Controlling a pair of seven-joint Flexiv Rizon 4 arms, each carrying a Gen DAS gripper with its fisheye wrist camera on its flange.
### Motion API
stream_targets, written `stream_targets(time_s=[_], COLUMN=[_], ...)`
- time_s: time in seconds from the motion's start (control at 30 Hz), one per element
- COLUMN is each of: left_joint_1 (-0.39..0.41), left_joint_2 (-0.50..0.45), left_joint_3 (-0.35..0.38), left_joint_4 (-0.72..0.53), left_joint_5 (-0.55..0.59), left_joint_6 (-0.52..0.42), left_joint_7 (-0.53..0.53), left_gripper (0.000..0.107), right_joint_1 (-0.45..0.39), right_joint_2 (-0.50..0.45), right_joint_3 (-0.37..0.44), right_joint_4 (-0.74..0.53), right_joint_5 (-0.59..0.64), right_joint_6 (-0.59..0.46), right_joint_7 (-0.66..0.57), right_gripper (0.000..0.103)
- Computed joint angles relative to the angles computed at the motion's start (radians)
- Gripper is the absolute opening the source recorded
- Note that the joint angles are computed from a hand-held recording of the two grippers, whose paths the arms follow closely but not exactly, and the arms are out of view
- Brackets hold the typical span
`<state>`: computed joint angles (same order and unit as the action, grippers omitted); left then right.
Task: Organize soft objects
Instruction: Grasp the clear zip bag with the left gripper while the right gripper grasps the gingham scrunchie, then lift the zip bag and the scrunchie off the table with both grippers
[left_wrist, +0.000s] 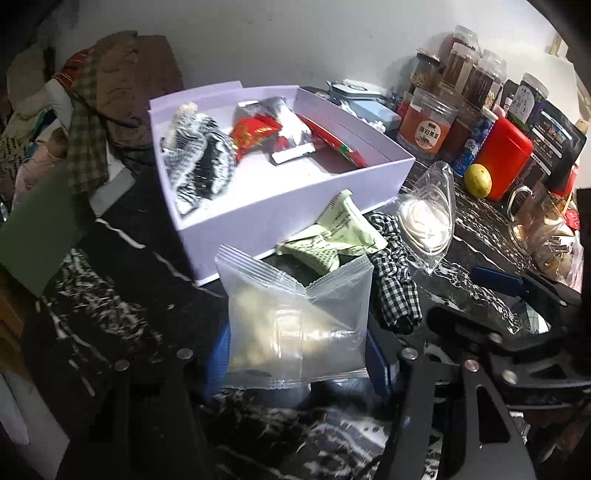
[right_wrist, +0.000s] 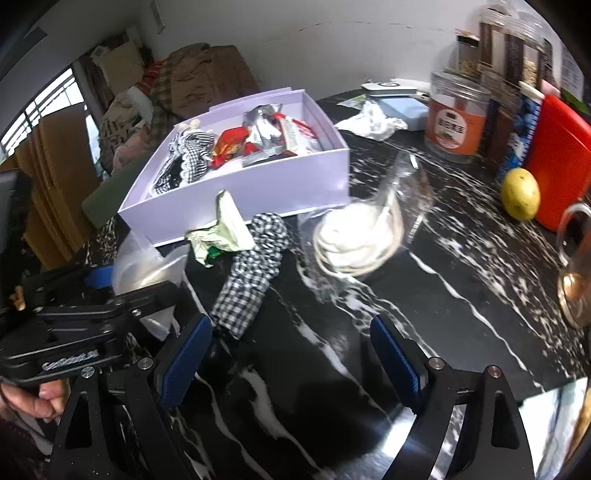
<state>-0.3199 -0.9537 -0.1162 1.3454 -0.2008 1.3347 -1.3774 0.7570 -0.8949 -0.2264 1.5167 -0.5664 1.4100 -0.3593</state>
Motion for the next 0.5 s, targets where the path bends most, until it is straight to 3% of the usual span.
stream_targets(time_s=[0.33,0.43,0.5], left_joint_1=[0.001,0.006,0.006], left_joint_2=[0.026,0.029,0.031], left_joint_3=[0.034,0.032,0.033], left_joint_4=[0.047,0.054,0.057], left_joint_5=[0.016,0.014,0.016], left_joint_6=[0.028,0.021,0.021], left_joint_7=[-0.04,-0.047,-0.05], left_gripper=[0.062,0.062,0.062], right_joint_1=[-0.049,-0.054,-0.053], right_joint_2=[-0.078,-0.099,-0.111], right_joint_3=[0.097,0.113,0.119], right_joint_4=[-0.168,-0.207,-0.234], right_joint_5=[0.022,0.03,0.035], right_joint_6=[-0.113,-0.137,-0.178], right_joint_7=[-0.1,-0.118,-0.126], right_gripper=[0.08,0.072,0.06])
